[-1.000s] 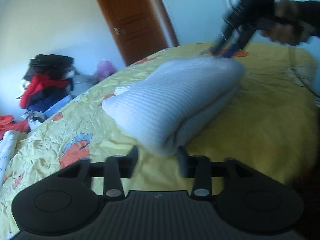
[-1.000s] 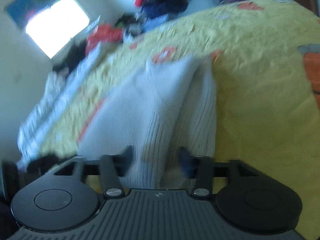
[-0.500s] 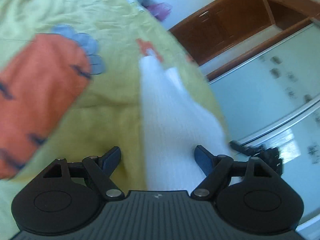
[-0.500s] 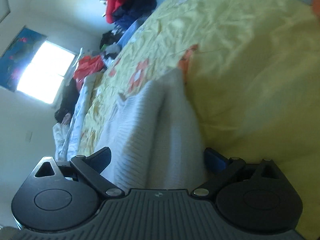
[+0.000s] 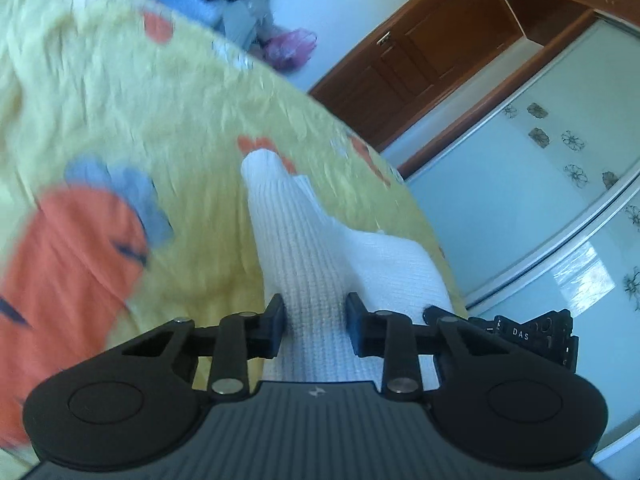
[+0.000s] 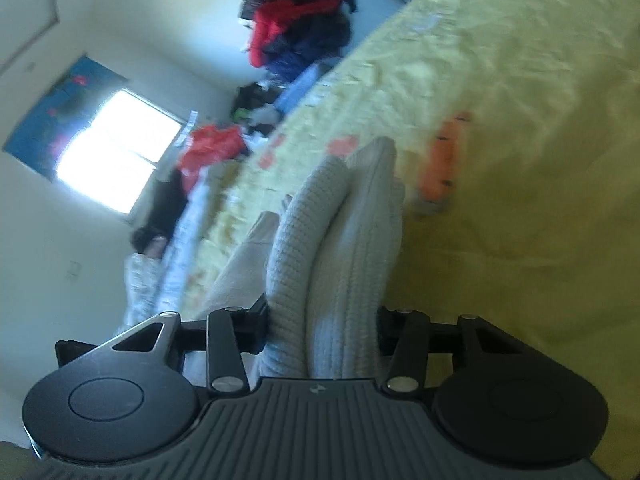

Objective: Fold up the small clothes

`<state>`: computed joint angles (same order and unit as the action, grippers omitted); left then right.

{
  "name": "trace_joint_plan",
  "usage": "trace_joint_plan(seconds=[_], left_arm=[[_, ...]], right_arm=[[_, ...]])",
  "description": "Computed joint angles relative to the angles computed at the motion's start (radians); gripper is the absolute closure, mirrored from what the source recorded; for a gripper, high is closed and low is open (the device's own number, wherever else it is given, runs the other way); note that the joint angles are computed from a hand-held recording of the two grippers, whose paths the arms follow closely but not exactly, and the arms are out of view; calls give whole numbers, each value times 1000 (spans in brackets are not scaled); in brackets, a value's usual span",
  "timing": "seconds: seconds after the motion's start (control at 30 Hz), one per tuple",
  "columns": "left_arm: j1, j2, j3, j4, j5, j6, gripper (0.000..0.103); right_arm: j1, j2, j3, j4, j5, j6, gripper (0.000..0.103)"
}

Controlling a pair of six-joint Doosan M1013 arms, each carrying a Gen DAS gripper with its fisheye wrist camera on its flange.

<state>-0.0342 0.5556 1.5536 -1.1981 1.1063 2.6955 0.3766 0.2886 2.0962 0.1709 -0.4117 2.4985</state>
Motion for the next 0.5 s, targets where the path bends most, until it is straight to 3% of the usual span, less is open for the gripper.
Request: trace_joint_plan(seconds=[0.1,0.13,0.17,0.3,0.37,0.4,0.43,0.5], left_arm=[[13,-3,-37,-5,-68,17,77],[16,-3,-46,-1,-110,4,91],[19,-1,-49,-21,-143,17,98],[30,15,-65,-19,-197,40,97],[34,17,-62,23,-195,7,90],[41,22,-66,49,-166,-18,70],[50,29,-68,69,-131,-48,33],[74,22,-21,3,-130,-21,9]], right_arm=[[-17,43,-53,-143,-22,128,61],[-23,62,-75,-185,-27,170,62],[-27,83,-101,-220,-28,203,62],[-31,143,-176,-195,30,152,57],[-30,145,-175,-159,54,146,52],[-31,137,-162,-160,48,165,45],[-26,127,-150,-126,57,145,37],[-13,98,-114,-3,50,57,25]])
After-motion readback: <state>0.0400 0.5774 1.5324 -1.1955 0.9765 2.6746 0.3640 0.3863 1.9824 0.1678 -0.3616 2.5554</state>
